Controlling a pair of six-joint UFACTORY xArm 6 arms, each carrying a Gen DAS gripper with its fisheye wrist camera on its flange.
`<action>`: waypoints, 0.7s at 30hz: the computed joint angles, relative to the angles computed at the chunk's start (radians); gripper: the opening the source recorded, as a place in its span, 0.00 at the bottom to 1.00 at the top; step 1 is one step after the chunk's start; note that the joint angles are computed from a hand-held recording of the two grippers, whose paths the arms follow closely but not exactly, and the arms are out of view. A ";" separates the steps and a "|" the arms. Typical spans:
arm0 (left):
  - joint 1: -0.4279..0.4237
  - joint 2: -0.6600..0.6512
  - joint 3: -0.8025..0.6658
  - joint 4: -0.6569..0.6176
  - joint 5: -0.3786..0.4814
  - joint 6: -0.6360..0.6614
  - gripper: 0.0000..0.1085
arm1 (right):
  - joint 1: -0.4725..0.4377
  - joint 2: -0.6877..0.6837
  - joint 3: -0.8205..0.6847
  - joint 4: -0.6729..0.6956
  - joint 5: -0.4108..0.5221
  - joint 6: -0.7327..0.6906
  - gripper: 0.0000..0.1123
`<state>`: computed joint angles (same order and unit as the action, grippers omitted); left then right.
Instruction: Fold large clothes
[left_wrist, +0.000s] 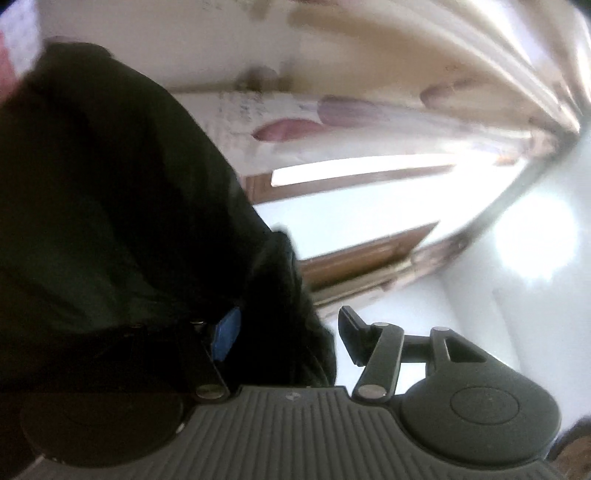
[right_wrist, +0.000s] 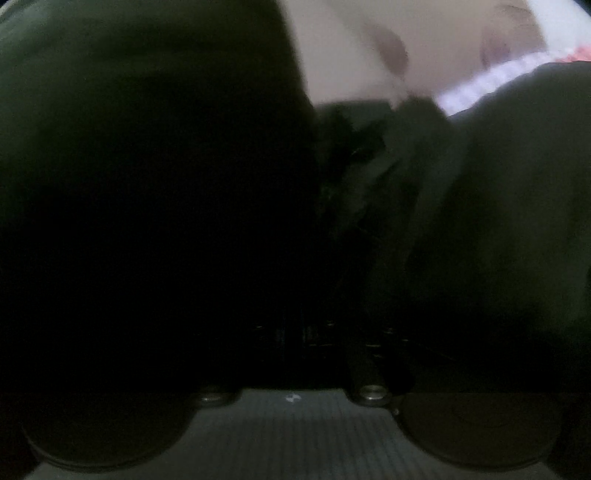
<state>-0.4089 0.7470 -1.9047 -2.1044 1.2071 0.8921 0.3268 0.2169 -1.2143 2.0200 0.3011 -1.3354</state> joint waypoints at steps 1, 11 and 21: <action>-0.011 0.014 -0.023 0.000 -0.007 0.002 0.52 | -0.008 -0.019 0.020 0.038 0.011 -0.031 0.07; -0.072 0.155 -0.102 -0.187 0.052 0.101 0.53 | -0.152 -0.339 0.353 0.213 0.096 -0.162 0.18; -0.090 0.130 0.008 -0.361 0.124 0.265 0.62 | -0.157 -0.721 0.498 0.527 -0.039 -0.544 0.48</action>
